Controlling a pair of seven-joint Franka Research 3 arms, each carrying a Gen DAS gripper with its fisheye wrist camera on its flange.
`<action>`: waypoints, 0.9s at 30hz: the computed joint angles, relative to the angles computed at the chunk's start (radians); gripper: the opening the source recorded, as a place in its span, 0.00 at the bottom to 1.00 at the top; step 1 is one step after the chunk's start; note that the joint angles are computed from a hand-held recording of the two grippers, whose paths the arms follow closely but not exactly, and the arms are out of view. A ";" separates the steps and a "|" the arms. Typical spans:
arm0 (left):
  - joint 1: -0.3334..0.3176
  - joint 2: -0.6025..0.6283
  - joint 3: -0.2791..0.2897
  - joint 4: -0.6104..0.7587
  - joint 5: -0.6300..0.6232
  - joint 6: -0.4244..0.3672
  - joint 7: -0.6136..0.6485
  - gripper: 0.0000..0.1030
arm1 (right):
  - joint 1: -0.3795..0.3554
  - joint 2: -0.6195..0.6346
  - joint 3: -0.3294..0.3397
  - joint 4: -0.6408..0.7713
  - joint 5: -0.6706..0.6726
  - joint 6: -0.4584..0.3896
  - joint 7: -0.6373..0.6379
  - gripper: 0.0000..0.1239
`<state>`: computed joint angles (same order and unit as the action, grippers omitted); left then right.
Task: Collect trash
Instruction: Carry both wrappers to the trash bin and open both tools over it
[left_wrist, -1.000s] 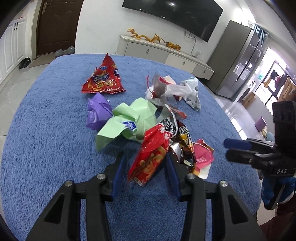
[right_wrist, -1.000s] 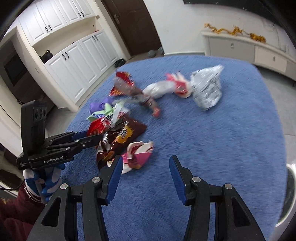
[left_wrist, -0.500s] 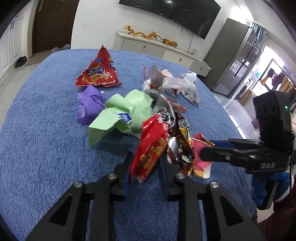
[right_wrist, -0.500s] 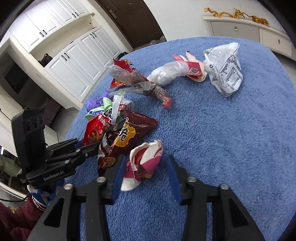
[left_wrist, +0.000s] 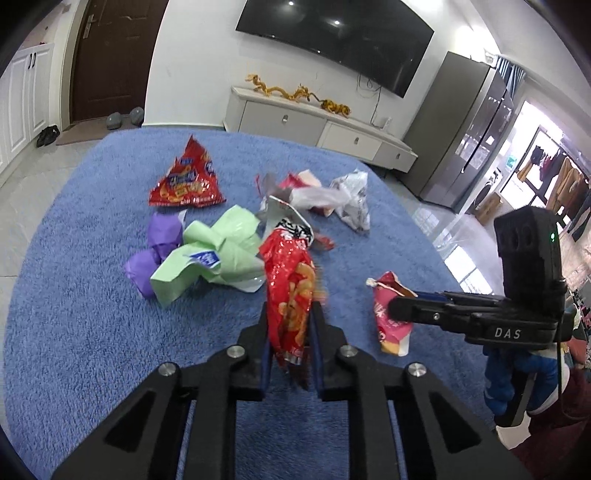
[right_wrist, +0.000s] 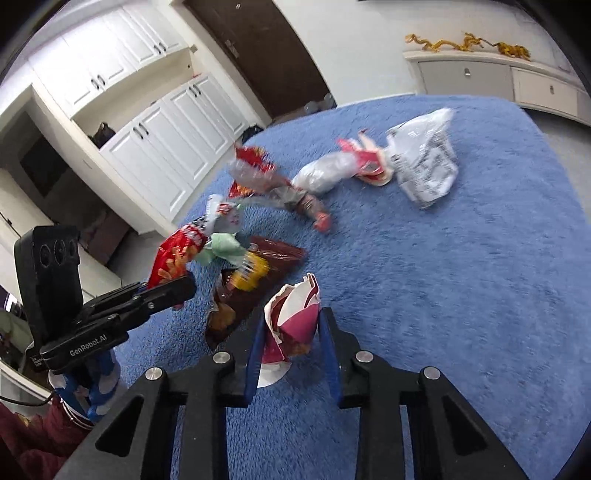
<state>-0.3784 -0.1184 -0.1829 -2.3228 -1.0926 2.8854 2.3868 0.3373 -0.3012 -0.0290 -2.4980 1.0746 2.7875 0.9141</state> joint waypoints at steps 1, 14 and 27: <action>-0.002 -0.010 -0.004 -0.003 0.003 0.005 -0.006 0.15 | 0.000 -0.016 -0.003 -0.011 0.011 0.008 -0.006 0.22; -0.095 -0.010 -0.028 0.056 0.215 0.053 -0.192 0.15 | -0.088 -0.363 -0.081 -0.261 -0.026 0.194 0.044 0.22; -0.121 0.306 -0.190 0.462 0.615 -0.084 -0.391 0.16 | -0.409 -0.487 -0.178 -0.456 -0.239 0.299 0.259 0.22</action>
<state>-0.4996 0.1874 -0.3725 -1.8603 -0.4778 2.8010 1.9959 -0.0714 -0.7878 -0.2072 -2.9544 0.8353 3.0870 1.1735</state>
